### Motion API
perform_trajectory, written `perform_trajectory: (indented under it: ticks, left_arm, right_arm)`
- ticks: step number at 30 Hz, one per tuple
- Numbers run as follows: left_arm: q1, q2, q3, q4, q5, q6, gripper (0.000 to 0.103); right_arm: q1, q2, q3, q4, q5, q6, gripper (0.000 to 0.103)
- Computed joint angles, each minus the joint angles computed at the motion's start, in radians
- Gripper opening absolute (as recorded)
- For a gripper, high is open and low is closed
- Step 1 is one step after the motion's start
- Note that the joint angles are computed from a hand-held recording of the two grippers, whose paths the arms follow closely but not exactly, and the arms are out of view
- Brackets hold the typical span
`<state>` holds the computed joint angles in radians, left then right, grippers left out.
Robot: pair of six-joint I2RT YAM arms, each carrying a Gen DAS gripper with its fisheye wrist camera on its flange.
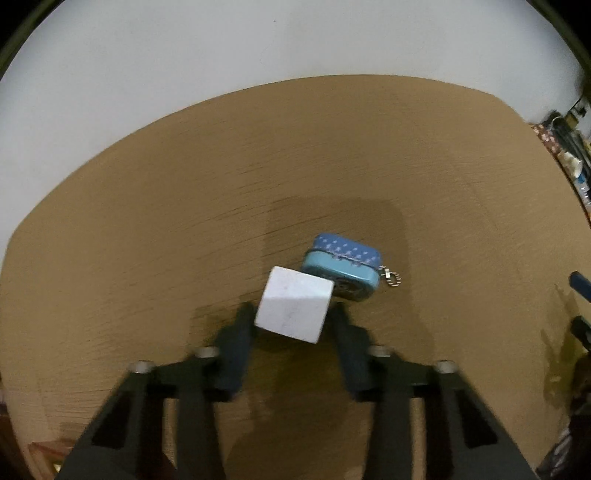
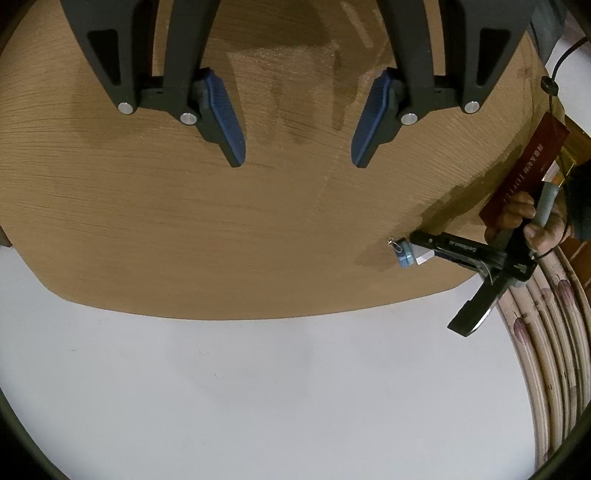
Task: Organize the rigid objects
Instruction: 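Move the left gripper to the white cube and grasp it, then carry the white cube with the left gripper into the tin and release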
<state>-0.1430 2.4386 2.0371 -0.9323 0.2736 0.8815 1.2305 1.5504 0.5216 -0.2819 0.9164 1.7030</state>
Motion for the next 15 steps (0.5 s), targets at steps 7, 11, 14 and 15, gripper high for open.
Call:
perform_trajectory:
  ticks: [7,11,14,15]
  left_arm:
    - [0.011,-0.274,-0.417,0.261,-0.019,0.010,0.030]
    - [0.021,-0.499,-0.680,0.398,-0.036,-0.031,0.030]
    - [0.040,-0.634,-0.798,0.424,-0.022,-0.044,0.030]
    - [0.045,-0.683,-0.839,0.435,-0.021,-0.042,0.030]
  right_arm:
    - [0.023,-0.015,-0.015,-0.028,0.018,0.057,0.061]
    - [0.033,-0.028,-0.024,-0.049,0.024,0.085,0.061]
    - [0.034,-0.026,-0.024,-0.054,0.019,0.090,0.061]
    - [0.037,-0.023,-0.021,-0.059,0.018,0.095,0.061]
